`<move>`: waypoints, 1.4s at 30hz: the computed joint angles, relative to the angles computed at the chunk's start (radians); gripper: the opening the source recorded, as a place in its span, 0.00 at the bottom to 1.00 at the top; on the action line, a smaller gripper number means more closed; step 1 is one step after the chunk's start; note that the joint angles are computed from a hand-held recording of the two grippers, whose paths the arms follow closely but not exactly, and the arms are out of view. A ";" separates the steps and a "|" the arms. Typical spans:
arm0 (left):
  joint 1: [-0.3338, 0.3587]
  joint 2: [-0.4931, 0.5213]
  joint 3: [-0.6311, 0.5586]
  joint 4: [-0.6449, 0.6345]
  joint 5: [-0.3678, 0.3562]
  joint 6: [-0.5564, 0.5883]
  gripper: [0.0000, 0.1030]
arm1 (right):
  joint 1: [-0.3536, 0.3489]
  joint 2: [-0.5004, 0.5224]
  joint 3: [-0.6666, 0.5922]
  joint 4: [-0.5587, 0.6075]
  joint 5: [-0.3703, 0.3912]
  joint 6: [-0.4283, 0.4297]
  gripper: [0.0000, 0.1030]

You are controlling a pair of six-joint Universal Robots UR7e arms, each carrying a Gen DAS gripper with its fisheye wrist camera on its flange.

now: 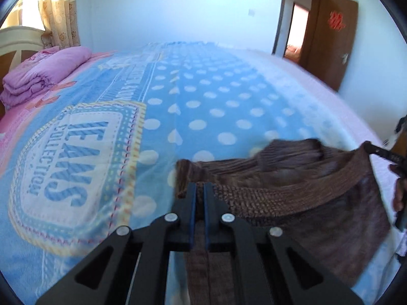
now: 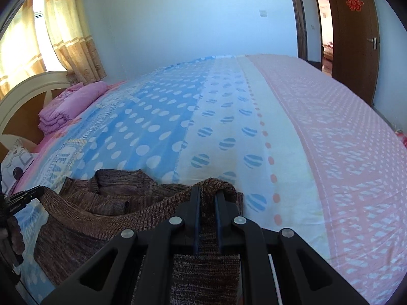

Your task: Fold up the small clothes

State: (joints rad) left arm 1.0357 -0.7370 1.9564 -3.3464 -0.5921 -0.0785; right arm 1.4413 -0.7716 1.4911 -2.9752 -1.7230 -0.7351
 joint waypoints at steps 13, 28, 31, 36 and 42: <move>-0.041 0.002 0.080 0.162 0.189 0.060 0.70 | -0.001 -0.005 0.049 -0.040 -0.248 -0.267 0.69; 0.060 -0.018 -0.165 0.615 0.364 -0.369 0.77 | 0.063 0.149 -0.202 -0.061 -0.298 -0.122 0.69; 0.060 -0.041 -0.104 0.510 0.338 -0.326 0.77 | 0.049 0.131 -0.161 -0.104 -0.296 -0.175 0.69; 0.014 -0.081 0.058 0.317 0.274 -0.252 0.77 | -0.003 0.016 -0.049 -0.026 -0.207 -0.089 0.69; -0.068 -0.128 0.211 0.264 0.211 -0.316 0.82 | -0.084 -0.182 0.140 0.160 -0.029 0.041 0.67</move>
